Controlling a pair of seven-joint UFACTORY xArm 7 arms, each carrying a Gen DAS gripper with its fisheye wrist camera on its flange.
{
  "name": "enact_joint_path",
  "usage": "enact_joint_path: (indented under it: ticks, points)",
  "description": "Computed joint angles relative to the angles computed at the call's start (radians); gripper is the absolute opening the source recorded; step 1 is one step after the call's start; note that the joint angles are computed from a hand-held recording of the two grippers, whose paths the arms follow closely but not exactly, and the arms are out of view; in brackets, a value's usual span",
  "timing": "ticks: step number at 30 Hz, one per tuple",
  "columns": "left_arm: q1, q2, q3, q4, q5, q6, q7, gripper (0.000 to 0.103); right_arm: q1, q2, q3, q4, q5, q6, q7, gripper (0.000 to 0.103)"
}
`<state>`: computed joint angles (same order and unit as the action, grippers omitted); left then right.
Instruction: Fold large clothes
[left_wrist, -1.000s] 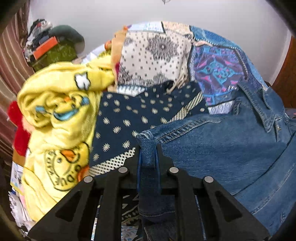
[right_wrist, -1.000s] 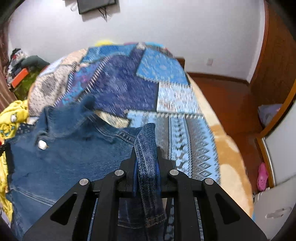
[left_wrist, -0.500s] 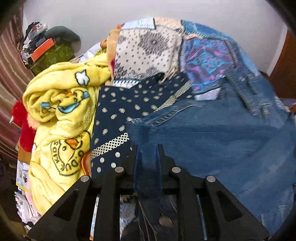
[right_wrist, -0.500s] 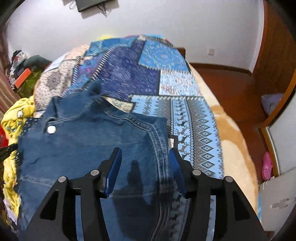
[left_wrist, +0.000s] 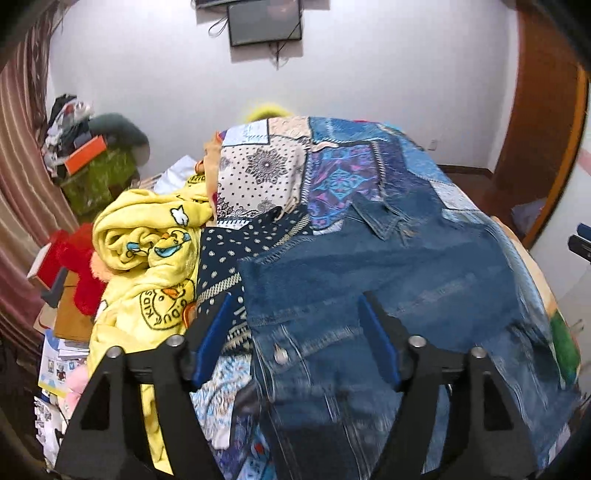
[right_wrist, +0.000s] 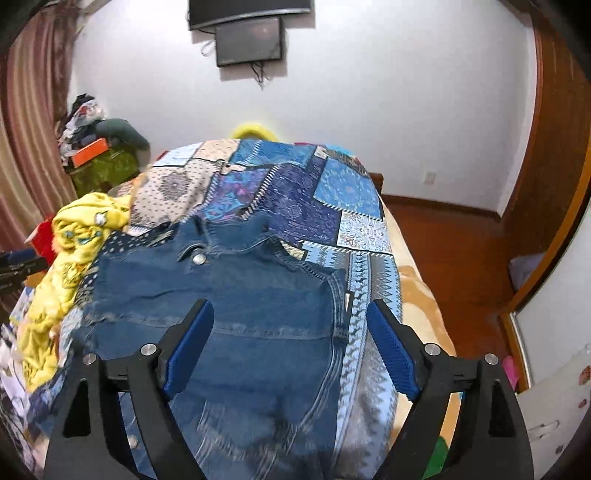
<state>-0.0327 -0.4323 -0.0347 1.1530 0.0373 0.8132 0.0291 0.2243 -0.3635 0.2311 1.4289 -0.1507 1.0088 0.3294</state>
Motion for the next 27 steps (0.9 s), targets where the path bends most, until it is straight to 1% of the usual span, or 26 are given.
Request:
enact_joint_path:
  ticks: [3,5,9,15,18,23,27]
  points:
    - [-0.010,-0.105,-0.008,-0.082,0.001,0.010,0.007,0.082,0.016,-0.059,0.010,-0.044,0.009,0.027,-0.012,0.086]
    - [-0.013,-0.178,-0.015,-0.144,0.006,0.030,0.007,0.084,0.020,-0.098,0.018,-0.082,0.014,0.041,-0.009,0.089]
    - [-0.022,-0.282,-0.012,-0.246,-0.012,0.078,0.000,0.085,0.029,-0.175,0.023,-0.169,0.053,0.075,0.007,0.090]
    - [-0.006,-0.401,0.017,-0.383,-0.060,0.207,-0.055,0.085,0.046,-0.300,0.017,-0.306,0.136,0.150,0.057,0.090]
    - [0.006,-0.449,0.049,-0.442,-0.096,0.267,-0.088,0.085,0.048,-0.357,0.009,-0.366,0.173,0.188,0.087,0.090]
    - [0.006,-0.548,0.124,-0.534,-0.217,0.340,-0.134,0.085,0.041,-0.435,-0.006,-0.428,0.229,0.241,0.146,0.090]
    - [0.013,-0.596,0.141,-0.578,-0.271,0.374,-0.157,0.084,0.038,-0.495,-0.023,-0.476,0.279,0.236,0.190,0.090]
